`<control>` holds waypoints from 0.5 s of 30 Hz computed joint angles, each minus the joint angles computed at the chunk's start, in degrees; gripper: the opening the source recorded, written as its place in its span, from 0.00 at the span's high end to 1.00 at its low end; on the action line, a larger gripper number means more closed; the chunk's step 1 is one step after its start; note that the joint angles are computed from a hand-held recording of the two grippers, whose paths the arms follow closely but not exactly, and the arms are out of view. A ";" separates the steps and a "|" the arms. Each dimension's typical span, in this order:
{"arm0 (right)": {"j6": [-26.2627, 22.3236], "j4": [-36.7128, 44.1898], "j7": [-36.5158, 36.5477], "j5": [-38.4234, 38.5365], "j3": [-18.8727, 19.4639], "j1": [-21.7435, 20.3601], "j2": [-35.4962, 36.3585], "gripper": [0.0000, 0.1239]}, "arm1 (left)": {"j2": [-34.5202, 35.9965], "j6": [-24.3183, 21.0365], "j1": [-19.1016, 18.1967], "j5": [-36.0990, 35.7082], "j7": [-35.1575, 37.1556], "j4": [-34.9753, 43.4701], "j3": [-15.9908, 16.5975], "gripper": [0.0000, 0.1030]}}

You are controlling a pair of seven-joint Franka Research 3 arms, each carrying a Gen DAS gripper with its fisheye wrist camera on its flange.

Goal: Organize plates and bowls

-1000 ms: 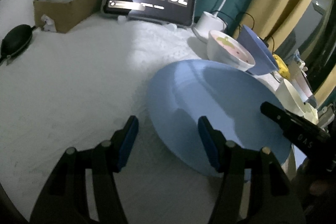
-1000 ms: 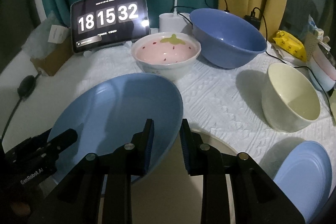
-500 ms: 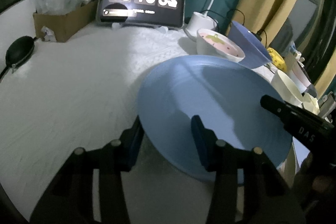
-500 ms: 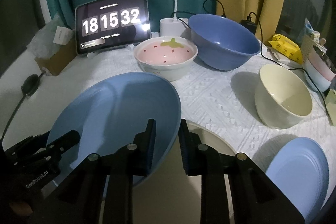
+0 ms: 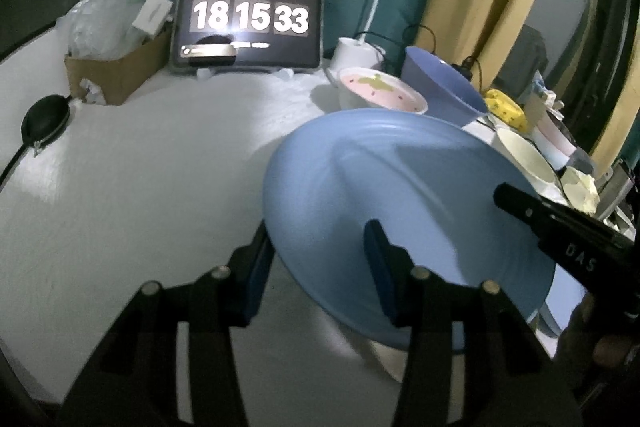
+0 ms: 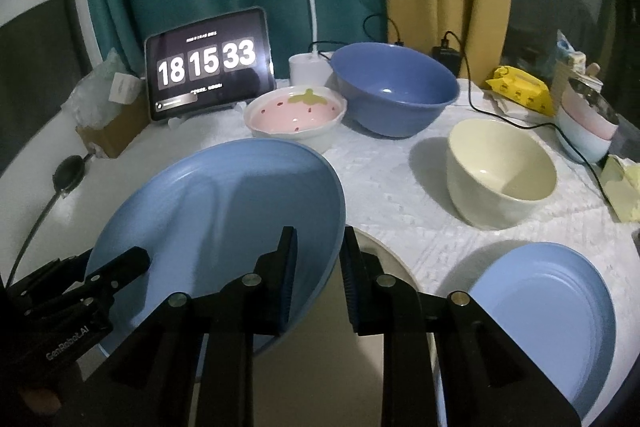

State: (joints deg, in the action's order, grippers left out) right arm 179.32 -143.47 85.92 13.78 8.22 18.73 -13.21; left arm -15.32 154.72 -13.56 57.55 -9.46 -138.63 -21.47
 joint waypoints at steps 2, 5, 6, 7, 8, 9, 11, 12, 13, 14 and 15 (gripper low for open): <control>0.45 -1.04 -1.04 1.21 -1.54 1.24 -1.01 0.81 | 0.39 -0.80 -0.39 -0.07 0.31 0.77 -0.46 0.54; 0.80 -2.39 -2.78 3.33 -3.72 2.95 -2.32 0.81 | 1.41 -2.22 -1.25 -0.23 1.02 2.29 -0.96 0.54; 0.84 -2.78 -3.47 4.11 -4.53 3.57 -2.71 0.81 | 1.72 -2.68 -1.58 -0.18 1.20 2.78 -1.05 0.54; 0.91 -3.31 -4.17 4.97 -5.38 4.19 -3.23 0.81 | 1.94 -3.00 -1.90 -0.14 1.39 3.13 -1.05 0.54; 0.93 -3.58 -4.69 5.57 -5.78 4.46 -3.51 0.81 | 2.30 -3.50 -2.29 -0.14 1.59 3.68 -1.19 0.54; 1.03 -4.05 -5.46 6.42 -6.69 5.08 -4.02 0.81 | 2.67 -3.85 -2.61 -0.07 1.71 4.15 -1.19 0.54; 1.20 -4.62 -6.37 7.55 -7.36 5.45 -4.66 0.81 | 3.52 -4.84 -3.41 0.00 2.14 5.34 -1.35 0.54; 1.36 -5.04 -6.93 8.17 -7.94 5.71 -5.14 0.81 | 3.94 -5.24 -3.82 0.04 2.30 5.87 -1.36 0.54; 1.40 -5.28 -7.34 8.64 -8.29 5.80 -5.47 0.81 | 4.42 -5.60 -4.24 0.07 2.53 6.46 -1.35 0.54; 1.53 -5.64 -7.84 9.20 -8.82 6.07 -5.86 0.81 | 4.92 -5.95 -4.65 0.15 2.74 7.05 -1.35 0.54; 1.63 -5.95 -8.27 9.71 -9.28 6.25 -6.22 0.81 | 5.44 -6.41 -5.10 0.19 2.96 7.68 -1.36 0.54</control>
State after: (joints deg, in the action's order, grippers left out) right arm 180.95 -149.43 77.65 23.49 -1.07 24.98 -19.43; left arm -9.87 148.31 -18.66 57.75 -6.50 -130.95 -22.82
